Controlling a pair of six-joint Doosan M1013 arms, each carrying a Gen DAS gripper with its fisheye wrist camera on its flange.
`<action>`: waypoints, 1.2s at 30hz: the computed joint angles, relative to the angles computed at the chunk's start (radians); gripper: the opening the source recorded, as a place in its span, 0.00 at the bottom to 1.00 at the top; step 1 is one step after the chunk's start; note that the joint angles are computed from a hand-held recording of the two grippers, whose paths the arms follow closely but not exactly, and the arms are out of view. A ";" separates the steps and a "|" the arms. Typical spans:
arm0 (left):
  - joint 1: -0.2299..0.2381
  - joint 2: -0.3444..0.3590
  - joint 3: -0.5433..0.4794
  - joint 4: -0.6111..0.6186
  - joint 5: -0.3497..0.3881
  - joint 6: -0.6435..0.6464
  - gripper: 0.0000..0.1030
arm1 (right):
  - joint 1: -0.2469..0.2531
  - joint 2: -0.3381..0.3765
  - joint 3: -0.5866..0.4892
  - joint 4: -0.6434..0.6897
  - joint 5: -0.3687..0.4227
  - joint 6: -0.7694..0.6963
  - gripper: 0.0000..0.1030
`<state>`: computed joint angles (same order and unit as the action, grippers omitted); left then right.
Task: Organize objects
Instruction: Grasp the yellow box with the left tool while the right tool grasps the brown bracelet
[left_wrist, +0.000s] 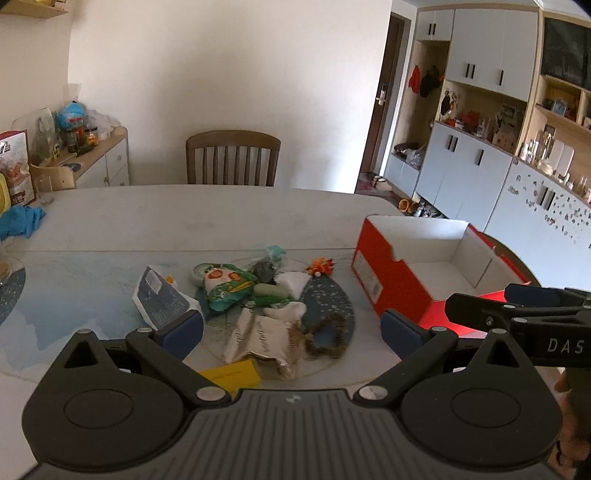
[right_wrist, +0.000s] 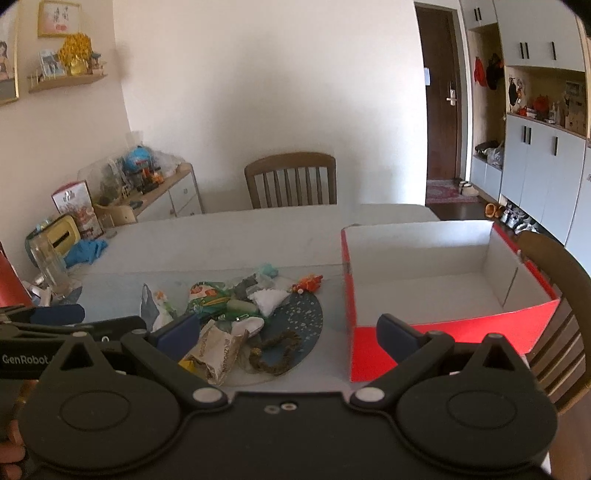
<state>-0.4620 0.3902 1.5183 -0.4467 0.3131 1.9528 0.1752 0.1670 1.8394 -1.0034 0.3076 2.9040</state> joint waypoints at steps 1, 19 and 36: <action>0.003 0.006 -0.003 -0.003 -0.003 0.017 1.00 | 0.001 0.009 -0.009 0.020 0.001 -0.019 0.99; 0.052 0.164 -0.094 -0.007 0.141 0.348 0.99 | -0.011 0.219 -0.212 0.541 0.182 -0.477 0.90; 0.070 0.217 -0.146 -0.068 0.231 0.511 0.70 | -0.026 0.333 -0.338 0.622 0.349 -0.493 0.55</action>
<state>-0.3921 0.6068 1.3722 -0.5151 0.5446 2.4643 0.1496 0.4997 1.5013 -0.3813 0.6568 2.4107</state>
